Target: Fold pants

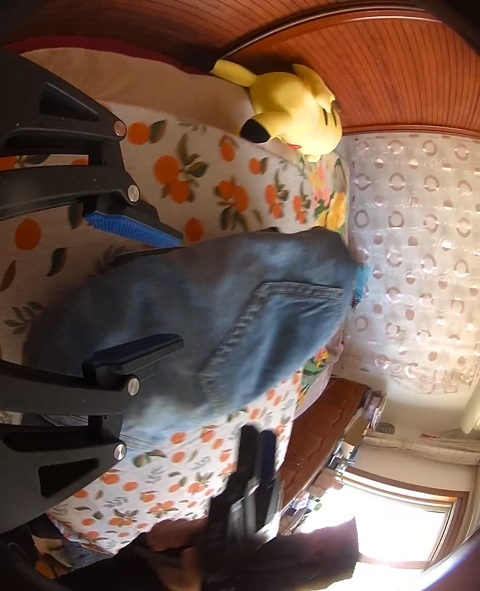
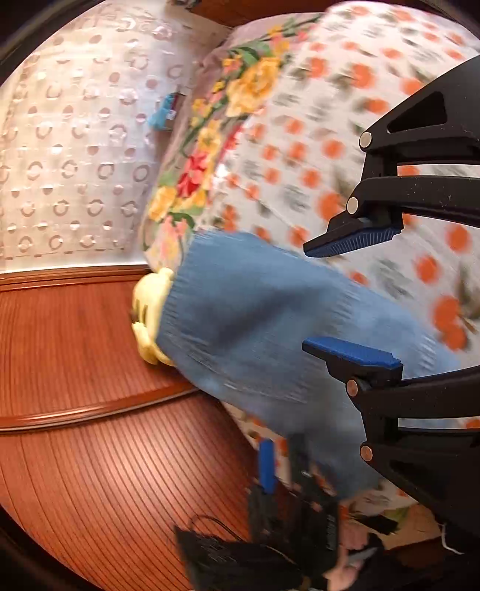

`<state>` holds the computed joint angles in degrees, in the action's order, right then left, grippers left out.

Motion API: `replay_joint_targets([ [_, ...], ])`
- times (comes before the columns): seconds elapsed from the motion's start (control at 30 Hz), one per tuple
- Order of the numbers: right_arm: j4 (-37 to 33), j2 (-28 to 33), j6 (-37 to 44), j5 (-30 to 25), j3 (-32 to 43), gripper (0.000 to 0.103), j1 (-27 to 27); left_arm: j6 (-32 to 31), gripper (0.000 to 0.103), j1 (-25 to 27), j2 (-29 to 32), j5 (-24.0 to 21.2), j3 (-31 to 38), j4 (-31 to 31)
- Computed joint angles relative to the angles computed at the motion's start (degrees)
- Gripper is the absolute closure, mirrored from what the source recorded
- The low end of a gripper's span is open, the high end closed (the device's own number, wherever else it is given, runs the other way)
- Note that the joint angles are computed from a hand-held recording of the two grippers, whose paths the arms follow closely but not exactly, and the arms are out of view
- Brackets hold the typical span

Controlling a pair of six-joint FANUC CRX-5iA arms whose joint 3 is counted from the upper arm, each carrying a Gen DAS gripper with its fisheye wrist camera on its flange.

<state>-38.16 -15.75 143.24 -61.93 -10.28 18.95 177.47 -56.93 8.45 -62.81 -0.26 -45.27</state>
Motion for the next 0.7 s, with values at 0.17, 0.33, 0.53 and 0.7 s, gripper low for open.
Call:
replay_joint_targets([
  [0.17, 0.8, 6.1, -1.8, 1.1, 6.6, 0.056, 2.8, -5.1, 0.053, 3.0, -0.3, 0.1, 2.8, -1.3],
  [0.33, 1.0, 11.2, -2.9, 1.4, 10.6, 0.056, 4.2, -12.6, 0.053, 8.6, 0.6, 4.6, 4.4, 1.0],
  [0.53, 1.5, 16.7, -3.5, 0.2, 15.5, 0.056, 5.3, -20.3, 0.053, 15.6, 2.4, 8.2, 3.2, 8.5],
  [0.7, 2.5, 20.4, -4.3, -0.3, 17.9, 0.056, 6.3, -21.5, 0.053, 18.4, 2.5, 11.9, -0.1, 12.4],
])
